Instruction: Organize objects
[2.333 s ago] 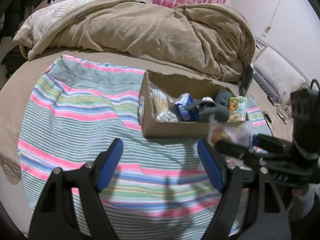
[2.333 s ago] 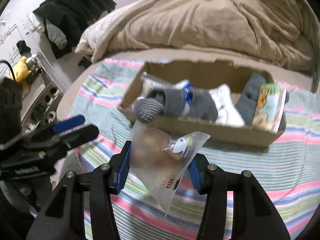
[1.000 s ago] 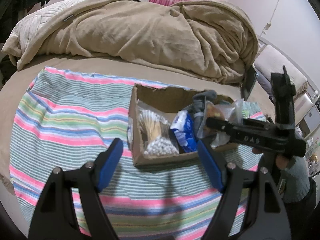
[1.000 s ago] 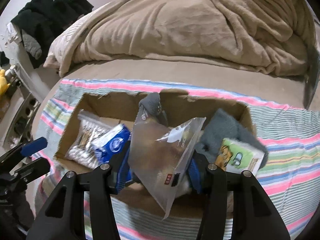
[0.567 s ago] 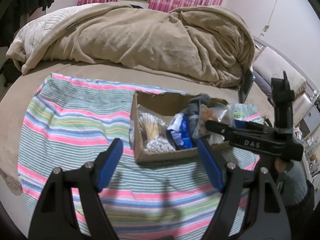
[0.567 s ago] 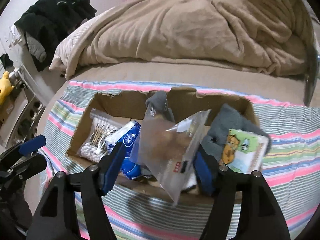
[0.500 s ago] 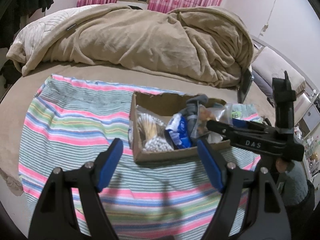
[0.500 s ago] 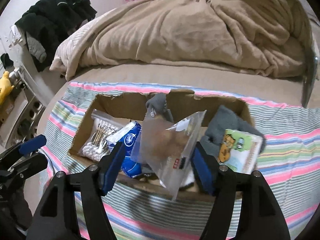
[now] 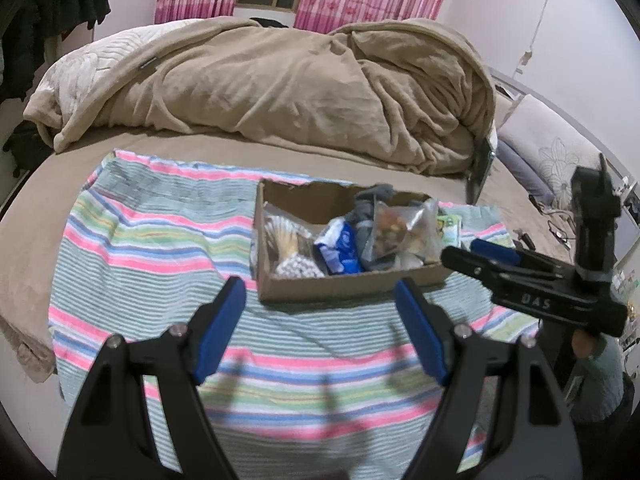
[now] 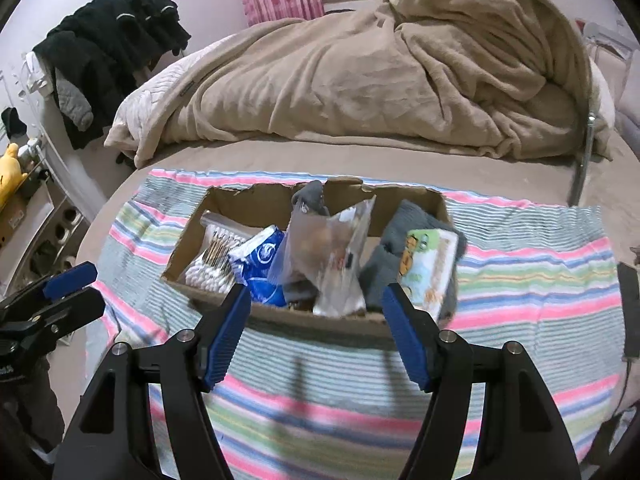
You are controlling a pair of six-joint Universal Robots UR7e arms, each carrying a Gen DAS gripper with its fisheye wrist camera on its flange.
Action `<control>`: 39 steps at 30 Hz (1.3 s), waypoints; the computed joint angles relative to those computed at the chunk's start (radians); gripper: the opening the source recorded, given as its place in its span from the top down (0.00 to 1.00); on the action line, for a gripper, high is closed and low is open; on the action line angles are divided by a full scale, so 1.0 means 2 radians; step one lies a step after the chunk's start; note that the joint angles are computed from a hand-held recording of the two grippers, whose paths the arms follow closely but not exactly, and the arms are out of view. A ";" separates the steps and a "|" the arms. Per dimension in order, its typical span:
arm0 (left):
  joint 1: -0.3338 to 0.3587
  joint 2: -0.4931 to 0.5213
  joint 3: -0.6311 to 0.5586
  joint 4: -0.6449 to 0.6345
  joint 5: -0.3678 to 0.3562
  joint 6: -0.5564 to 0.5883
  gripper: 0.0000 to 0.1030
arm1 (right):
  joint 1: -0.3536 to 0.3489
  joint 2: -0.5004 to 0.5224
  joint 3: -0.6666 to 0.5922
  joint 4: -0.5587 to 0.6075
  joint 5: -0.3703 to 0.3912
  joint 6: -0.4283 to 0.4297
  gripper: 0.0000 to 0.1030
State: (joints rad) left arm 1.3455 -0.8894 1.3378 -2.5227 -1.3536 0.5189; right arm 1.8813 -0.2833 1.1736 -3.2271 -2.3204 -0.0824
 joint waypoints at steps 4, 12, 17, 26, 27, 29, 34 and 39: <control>-0.002 -0.015 0.021 -0.009 0.001 0.004 0.24 | 0.012 -0.010 0.027 -0.022 -0.011 0.002 0.30; -0.005 -0.045 0.062 -0.033 -0.004 0.008 0.10 | 0.034 -0.019 0.060 -0.050 -0.027 0.002 0.30; -0.006 -0.060 0.079 -0.036 0.003 0.006 0.10 | 0.045 -0.021 0.074 -0.059 -0.036 0.006 0.30; -0.008 -0.091 0.122 -0.056 0.007 0.011 0.10 | 0.062 -0.023 0.094 -0.071 -0.050 0.015 0.30; -0.008 -0.093 0.124 -0.057 0.006 0.009 0.09 | 0.064 -0.024 0.096 -0.073 -0.053 0.016 0.30; -0.007 -0.097 0.129 -0.055 0.004 0.007 0.08 | 0.067 -0.024 0.099 -0.077 -0.056 0.017 0.30; -0.009 -0.104 0.139 -0.054 0.011 0.017 0.08 | 0.071 -0.025 0.105 -0.082 -0.058 0.020 0.29; -0.009 -0.109 0.142 -0.061 0.010 0.019 0.08 | 0.072 -0.026 0.109 -0.087 -0.059 0.021 0.29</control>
State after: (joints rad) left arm 1.3276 -1.1077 1.6211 -2.6447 -1.3328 0.5575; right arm 2.0247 -0.3358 1.3913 -3.4011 -2.4388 -0.0411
